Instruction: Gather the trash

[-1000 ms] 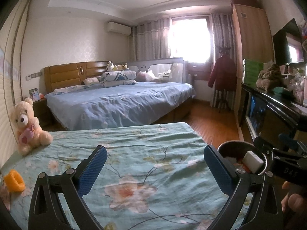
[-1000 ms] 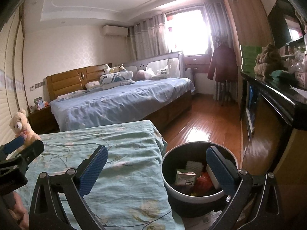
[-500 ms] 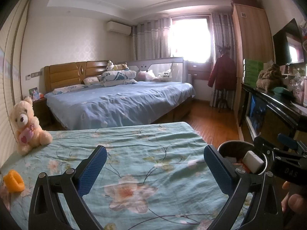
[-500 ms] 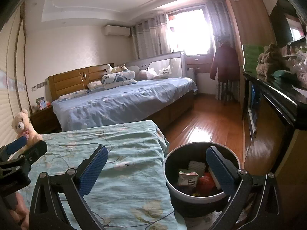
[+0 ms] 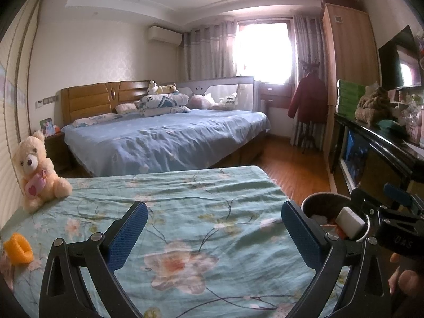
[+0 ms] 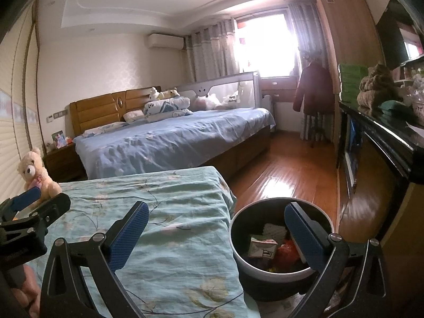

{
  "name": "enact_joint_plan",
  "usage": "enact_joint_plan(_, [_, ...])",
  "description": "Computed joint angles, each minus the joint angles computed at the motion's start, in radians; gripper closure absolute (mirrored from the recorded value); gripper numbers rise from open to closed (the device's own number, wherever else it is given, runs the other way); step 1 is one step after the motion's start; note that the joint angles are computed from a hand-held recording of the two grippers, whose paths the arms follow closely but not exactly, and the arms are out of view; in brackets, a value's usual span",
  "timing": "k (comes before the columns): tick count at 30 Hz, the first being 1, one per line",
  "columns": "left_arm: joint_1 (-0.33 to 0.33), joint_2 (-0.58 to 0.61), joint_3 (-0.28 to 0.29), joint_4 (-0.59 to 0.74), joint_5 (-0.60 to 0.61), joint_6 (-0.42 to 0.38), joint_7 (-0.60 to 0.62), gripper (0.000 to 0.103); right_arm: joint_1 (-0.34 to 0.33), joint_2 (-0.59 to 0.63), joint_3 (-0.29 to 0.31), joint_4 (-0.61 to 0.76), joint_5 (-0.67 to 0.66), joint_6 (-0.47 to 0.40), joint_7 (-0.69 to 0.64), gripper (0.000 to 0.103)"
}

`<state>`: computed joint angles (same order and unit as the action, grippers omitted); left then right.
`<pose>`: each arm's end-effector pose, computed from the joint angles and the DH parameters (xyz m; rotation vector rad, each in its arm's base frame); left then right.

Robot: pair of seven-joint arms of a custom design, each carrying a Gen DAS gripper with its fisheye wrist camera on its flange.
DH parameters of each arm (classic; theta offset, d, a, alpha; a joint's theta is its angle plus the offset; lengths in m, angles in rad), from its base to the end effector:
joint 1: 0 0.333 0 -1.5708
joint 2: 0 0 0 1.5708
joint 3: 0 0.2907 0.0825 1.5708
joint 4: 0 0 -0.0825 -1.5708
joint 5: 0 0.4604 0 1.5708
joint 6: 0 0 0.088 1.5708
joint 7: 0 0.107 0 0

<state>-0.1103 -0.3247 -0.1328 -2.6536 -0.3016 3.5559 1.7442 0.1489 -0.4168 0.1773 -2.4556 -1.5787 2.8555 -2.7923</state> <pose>0.4970 -0.0857 0.4211 -1.4214 1.5377 -1.0839 0.4762 0.2179 0.4331 -1.3780 1.6230 -0.9269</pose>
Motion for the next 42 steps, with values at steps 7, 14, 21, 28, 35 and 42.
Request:
enact_joint_plan(7, [0.005, 0.001, -0.008, -0.001, -0.005, 0.007, 0.004, 0.001, -0.003, 0.001, -0.003, 0.002, 0.008, 0.011, -0.009, 0.000])
enact_joint_plan(14, [0.006, 0.005, -0.014, -0.001, -0.019, 0.014, 0.017, 0.001, -0.004, 0.002, -0.001, 0.002, 0.011, 0.010, -0.010, 0.000])
enact_joint_plan(21, [-0.004, 0.002, -0.002, -0.004, -0.007, 0.010, 0.011, 0.001, -0.003, 0.003, -0.001, 0.002, 0.008, 0.011, -0.007, 0.000])
enact_joint_plan(28, [-0.004, 0.000, 0.000, -0.005, 0.000, 0.008, 0.006, 0.001, -0.004, 0.003, -0.001, 0.002, 0.006, 0.011, -0.004, 0.000])
enact_joint_plan(35, [-0.007, -0.002, 0.009, -0.005, 0.019, 0.004, -0.002, 0.001, -0.004, 0.002, -0.002, 0.001, 0.006, 0.013, -0.004, 0.000])
enact_joint_plan(42, [-0.006, -0.002, 0.009, -0.004, 0.025, 0.001, -0.006, 0.001, -0.004, 0.001, -0.002, 0.000, 0.007, 0.013, -0.004, 0.000])
